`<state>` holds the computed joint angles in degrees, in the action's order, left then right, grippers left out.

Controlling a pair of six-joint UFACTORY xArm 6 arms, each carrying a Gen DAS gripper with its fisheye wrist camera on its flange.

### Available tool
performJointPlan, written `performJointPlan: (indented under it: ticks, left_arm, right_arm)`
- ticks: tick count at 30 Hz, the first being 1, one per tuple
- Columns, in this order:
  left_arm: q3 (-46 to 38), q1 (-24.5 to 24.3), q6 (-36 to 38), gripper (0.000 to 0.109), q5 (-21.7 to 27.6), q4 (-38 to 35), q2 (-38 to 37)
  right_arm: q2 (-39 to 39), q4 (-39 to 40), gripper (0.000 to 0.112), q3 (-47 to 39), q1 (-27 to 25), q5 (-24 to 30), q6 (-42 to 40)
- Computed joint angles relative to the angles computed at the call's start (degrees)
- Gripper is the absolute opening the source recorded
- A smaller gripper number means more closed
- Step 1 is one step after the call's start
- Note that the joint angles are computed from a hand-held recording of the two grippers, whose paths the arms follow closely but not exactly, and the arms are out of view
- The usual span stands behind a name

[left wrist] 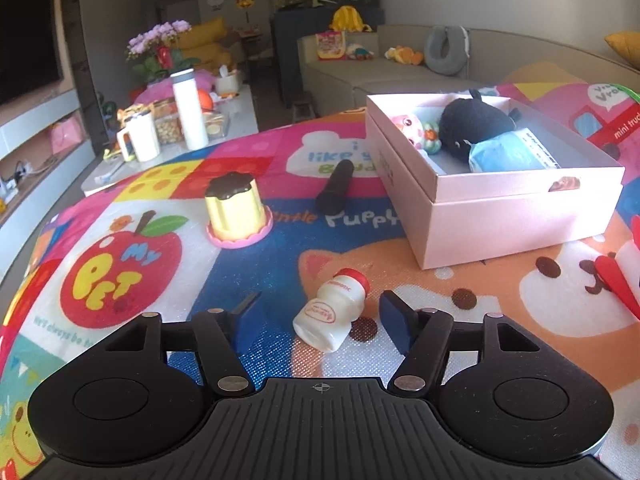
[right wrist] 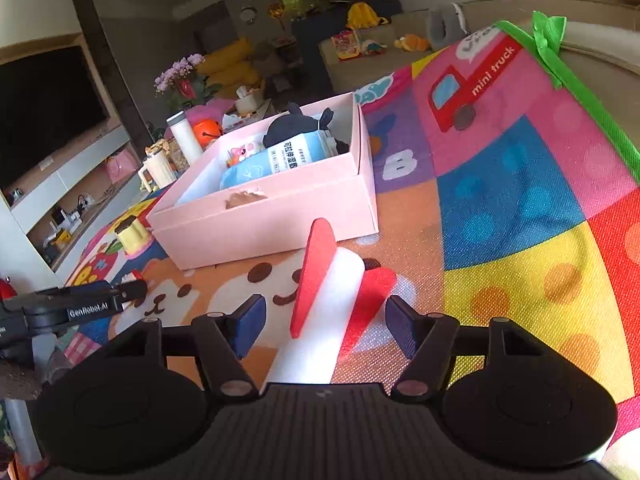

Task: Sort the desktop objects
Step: 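Lower the left gripper around the small white yogurt bottle while the right gripper holds the marker toy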

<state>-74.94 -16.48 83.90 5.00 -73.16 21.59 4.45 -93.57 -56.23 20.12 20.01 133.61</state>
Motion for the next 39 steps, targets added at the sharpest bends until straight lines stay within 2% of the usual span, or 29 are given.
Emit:
performJointPlan:
  ticks: [1,2,3,5,7,10,14,17,20,21,25,27,30,31,33,36,39]
  left_arm:
    - [-0.22,-0.12,1.75,0.061,0.09,-1.49,0.06]
    - [-0.37,-0.32,3.06,0.054,0.01,-2.29,0.12]
    - [-0.43,-0.46,4.54,0.043,0.06,-3.19,0.07]
    - [0.04,-0.72,7.61,0.029,0.35,-4.95,-0.52]
    - [1.85,-0.55,9.17,0.029,2.30,-5.68,-2.39]
    - [7.65,0.54,11.05,0.029,8.71,-7.60,-8.34]
    - [18.16,1.66,15.70,0.030,17.23,-9.78,-18.10]
    - [23.41,1.47,18.10,0.034,19.00,-9.73,-22.49]
    - [25.62,0.42,26.94,0.062,15.25,-15.84,-23.92]
    - [25.61,0.24,29.37,0.068,13.75,-17.72,-23.76]
    - [24.22,1.66,25.57,0.081,11.44,-14.73,-21.94]
    - [22.68,1.57,29.07,0.094,8.37,-18.54,-20.55]
    - [18.04,0.73,37.23,0.097,2.01,-27.69,-16.96]
    - [16.48,0.65,37.85,0.097,0.57,-29.07,-15.79]
    - [15.12,0.96,33.10,0.098,-0.10,-25.98,-14.50]
    - [17.15,2.73,21.20,0.101,4.60,-15.26,-15.67]
    - [18.81,2.53,19.33,0.103,5.18,-12.67,-16.36]
  right_arm:
    - [-0.10,-0.99,0.083,0.12,-0.21,-0.14,1.60]
    - [-0.25,-2.05,0.084,0.34,-0.42,-0.40,3.50]
    - [-0.32,-3.15,0.084,0.48,-0.66,-0.69,5.24]
    - [-0.42,-4.62,0.086,0.62,-0.84,-0.82,7.56]
    - [-0.46,-4.78,0.088,0.74,-0.67,-0.21,8.33]
    - [-0.85,-3.97,0.095,1.29,-0.02,1.94,8.91]
    - [-1.42,-4.80,0.097,2.03,-0.06,2.85,11.69]
    - [-1.52,-2.17,0.097,2.11,0.15,3.63,9.25]
    - [-3.21,2.50,0.100,3.45,2.14,6.66,3.14]
    - [-4.10,3.12,0.103,4.22,3.03,7.44,1.66]
    - [-7.84,7.29,0.103,7.83,7.23,12.36,-5.39]
    - [-9.36,10.97,0.103,9.35,9.54,16.70,-9.02]
    - [-10.96,15.97,0.103,10.79,11.61,22.24,-11.95]
    - [-11.07,17.86,0.103,10.86,11.71,23.21,-12.93]
    - [-10.76,20.76,0.103,10.73,11.25,23.63,-14.51]
    - [-9.32,23.93,0.103,9.46,11.21,24.24,-17.79]
    - [-7.00,27.65,0.103,7.28,11.57,25.41,-22.09]
